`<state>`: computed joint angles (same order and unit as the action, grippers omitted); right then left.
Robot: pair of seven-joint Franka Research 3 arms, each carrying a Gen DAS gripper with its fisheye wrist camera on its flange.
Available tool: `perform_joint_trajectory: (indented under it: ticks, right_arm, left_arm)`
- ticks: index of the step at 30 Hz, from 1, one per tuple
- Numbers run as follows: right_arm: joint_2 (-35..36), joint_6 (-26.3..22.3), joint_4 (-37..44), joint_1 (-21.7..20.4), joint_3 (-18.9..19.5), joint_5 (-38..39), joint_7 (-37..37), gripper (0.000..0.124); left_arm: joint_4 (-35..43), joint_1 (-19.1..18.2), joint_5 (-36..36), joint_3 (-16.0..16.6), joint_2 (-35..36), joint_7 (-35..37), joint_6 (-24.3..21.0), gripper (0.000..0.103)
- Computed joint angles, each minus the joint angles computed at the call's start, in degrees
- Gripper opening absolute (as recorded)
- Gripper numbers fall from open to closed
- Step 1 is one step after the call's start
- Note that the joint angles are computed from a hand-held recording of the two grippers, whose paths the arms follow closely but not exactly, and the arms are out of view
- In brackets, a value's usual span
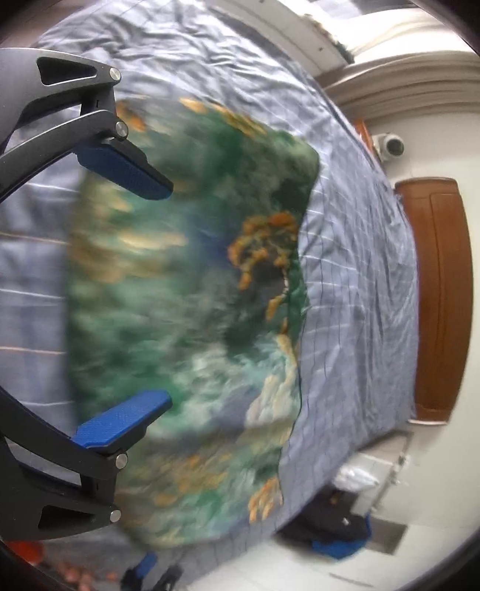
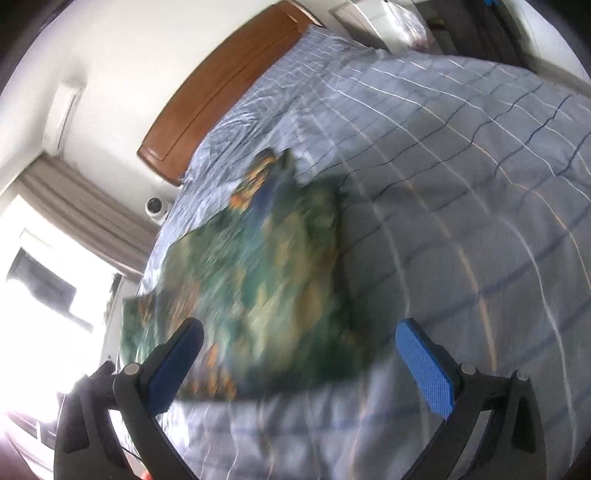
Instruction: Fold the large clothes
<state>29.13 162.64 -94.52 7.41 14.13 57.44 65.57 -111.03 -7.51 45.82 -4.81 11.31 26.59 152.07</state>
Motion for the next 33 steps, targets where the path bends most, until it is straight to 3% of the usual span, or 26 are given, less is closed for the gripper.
perform_joint_trajectory:
  ticks: [5, 9, 11, 14, 16, 17, 18, 20, 25, 29, 33]
  right_arm:
    - [6.7, -8.4, 8.7, -2.3, -0.5, -2.2, 2.5, 0.103]
    - [11.7, -17.1, 15.2, -4.1, 1.3, -1.8, 1.3, 0.103]
    - [13.9, -19.6, 18.5, -2.5, 0.0, -4.7, 3.2, 0.103]
    - [18.0, -23.4, 23.8, -3.0, 1.5, -4.3, 3.8, 0.102]
    - [19.9, -24.9, 27.2, -1.9, 0.9, -6.0, 5.1, 0.087]
    - [20.5, -25.6, 28.5, -1.1, 0.1, -7.8, 6.1, 0.062]
    - [20.8, -26.8, 29.5, -0.8, -0.2, -9.1, 7.2, 0.055]
    - [19.0, -25.9, 28.2, -1.1, 0.4, -9.1, 6.4, 0.046]
    - [10.3, -21.8, 22.8, 0.0, 2.4, -7.5, -1.2, 0.040]
    - [8.1, -21.6, 26.1, 6.4, 1.0, -12.6, -2.6, 0.039]
    - [11.0, -20.6, 34.8, 15.5, -1.6, -22.6, 0.9, 0.039]
  left_arm:
    - [15.9, -3.3, -1.8, 0.1, 14.1, 8.0, -13.6, 0.103]
    - [14.6, -5.2, -0.2, 3.0, 15.2, 1.5, -10.3, 0.103]
    - [14.1, -6.2, 1.9, 3.8, 15.2, 0.3, -10.5, 0.103]
    - [13.1, -6.4, 3.3, 3.8, 14.6, -0.6, -10.3, 0.103]
    - [12.4, -5.6, 2.5, 3.3, 14.1, 0.0, -9.6, 0.103]
    - [12.2, -5.4, 2.0, 3.1, 14.0, 0.3, -9.5, 0.103]
    - [12.4, -5.3, 1.6, 2.9, 14.1, 0.6, -9.8, 0.103]
    - [14.0, -5.6, 1.1, 2.9, 15.2, 1.1, -11.2, 0.103]
    - [15.3, -7.1, 3.2, 3.7, 16.4, -0.2, -13.0, 0.103]
    - [11.4, -3.8, -1.7, 1.5, 12.6, 5.0, -9.7, 0.102]
    - [-3.0, 0.9, -5.2, 1.5, -0.5, 6.1, -1.8, 0.100]
